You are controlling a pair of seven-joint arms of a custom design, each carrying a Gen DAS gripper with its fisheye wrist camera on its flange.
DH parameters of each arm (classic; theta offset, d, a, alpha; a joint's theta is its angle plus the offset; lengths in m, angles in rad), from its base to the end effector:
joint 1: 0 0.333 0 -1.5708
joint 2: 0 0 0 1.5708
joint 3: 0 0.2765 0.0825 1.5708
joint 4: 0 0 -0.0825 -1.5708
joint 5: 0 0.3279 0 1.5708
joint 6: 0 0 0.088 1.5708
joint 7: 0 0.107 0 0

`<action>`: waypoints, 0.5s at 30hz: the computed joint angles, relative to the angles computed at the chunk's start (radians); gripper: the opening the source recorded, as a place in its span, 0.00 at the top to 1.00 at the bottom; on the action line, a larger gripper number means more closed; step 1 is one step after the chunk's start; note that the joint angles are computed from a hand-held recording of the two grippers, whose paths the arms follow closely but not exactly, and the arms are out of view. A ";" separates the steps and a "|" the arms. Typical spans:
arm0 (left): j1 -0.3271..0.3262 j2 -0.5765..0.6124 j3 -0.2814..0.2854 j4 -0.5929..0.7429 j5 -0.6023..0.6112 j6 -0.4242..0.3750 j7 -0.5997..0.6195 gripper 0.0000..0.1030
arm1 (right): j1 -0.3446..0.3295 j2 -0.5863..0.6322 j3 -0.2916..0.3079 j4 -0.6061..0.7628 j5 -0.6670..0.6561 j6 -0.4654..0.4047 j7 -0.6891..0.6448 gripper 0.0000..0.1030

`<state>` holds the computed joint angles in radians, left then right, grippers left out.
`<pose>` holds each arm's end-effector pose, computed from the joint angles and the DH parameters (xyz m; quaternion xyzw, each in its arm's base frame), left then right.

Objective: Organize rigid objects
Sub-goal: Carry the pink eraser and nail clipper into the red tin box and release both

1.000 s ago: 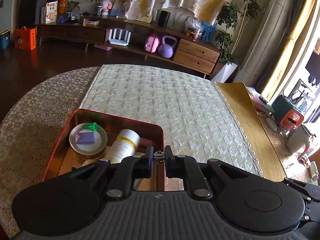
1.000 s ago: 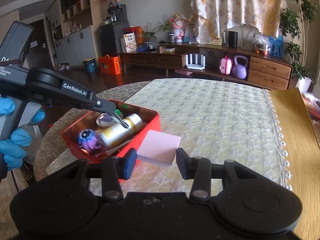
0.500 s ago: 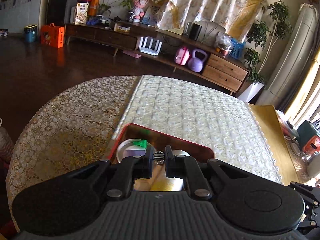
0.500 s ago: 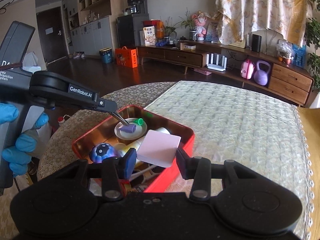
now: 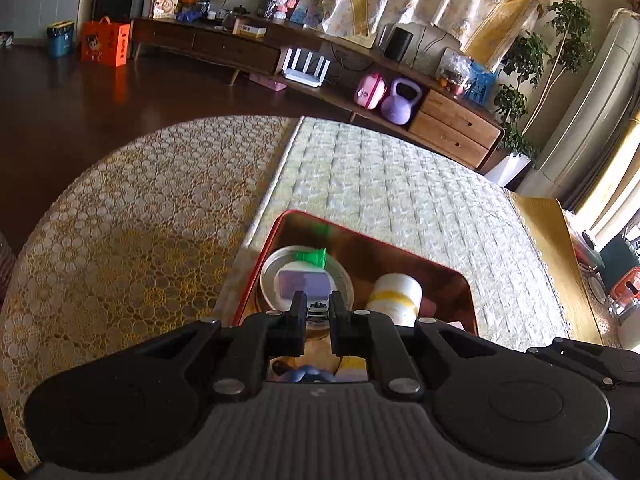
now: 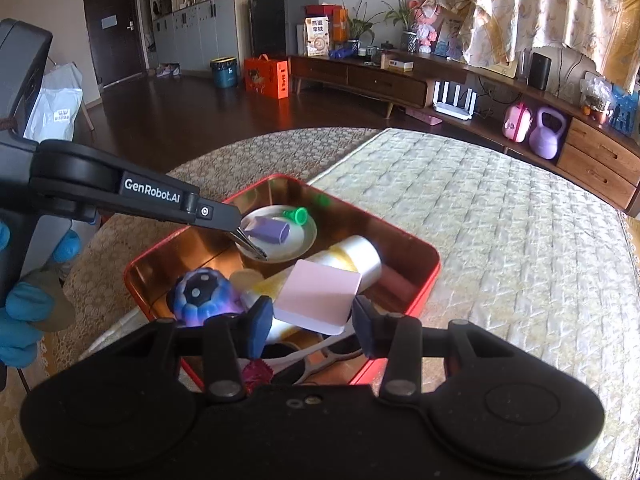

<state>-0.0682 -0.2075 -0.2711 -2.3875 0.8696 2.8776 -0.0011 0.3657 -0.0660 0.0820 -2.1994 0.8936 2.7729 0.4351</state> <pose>0.4233 -0.1999 0.4525 -0.7762 0.4891 -0.3371 0.2112 0.4753 0.1913 0.4622 -0.8589 0.3276 -0.1408 0.3675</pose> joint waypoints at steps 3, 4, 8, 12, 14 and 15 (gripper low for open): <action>0.006 -0.007 0.001 -0.023 0.013 0.026 -0.019 0.90 | 0.000 -0.004 0.002 -0.013 -0.014 -0.002 0.008 0.59; 0.008 -0.011 0.001 -0.030 0.016 0.034 -0.021 0.90 | 0.001 -0.008 0.002 -0.019 -0.016 -0.002 0.009 0.59; 0.004 -0.027 0.000 -0.058 -0.007 0.045 -0.003 0.89 | 0.001 -0.013 0.001 -0.027 -0.032 -0.009 0.025 0.59; -0.011 -0.036 0.003 -0.081 -0.071 0.046 0.040 0.90 | 0.000 -0.006 0.004 -0.030 -0.073 -0.009 0.067 0.58; -0.010 -0.042 -0.011 -0.081 -0.081 0.025 0.042 0.90 | 0.000 -0.008 0.005 -0.036 -0.091 -0.007 0.089 0.58; -0.016 -0.044 -0.010 -0.082 -0.095 0.017 0.054 0.90 | 0.000 -0.009 0.005 -0.039 -0.094 -0.004 0.094 0.58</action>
<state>-0.0839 -0.2515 -0.2810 -2.4697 0.7747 2.8950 0.0526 0.3660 -0.0749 0.0874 -2.2383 0.7991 2.7691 0.5296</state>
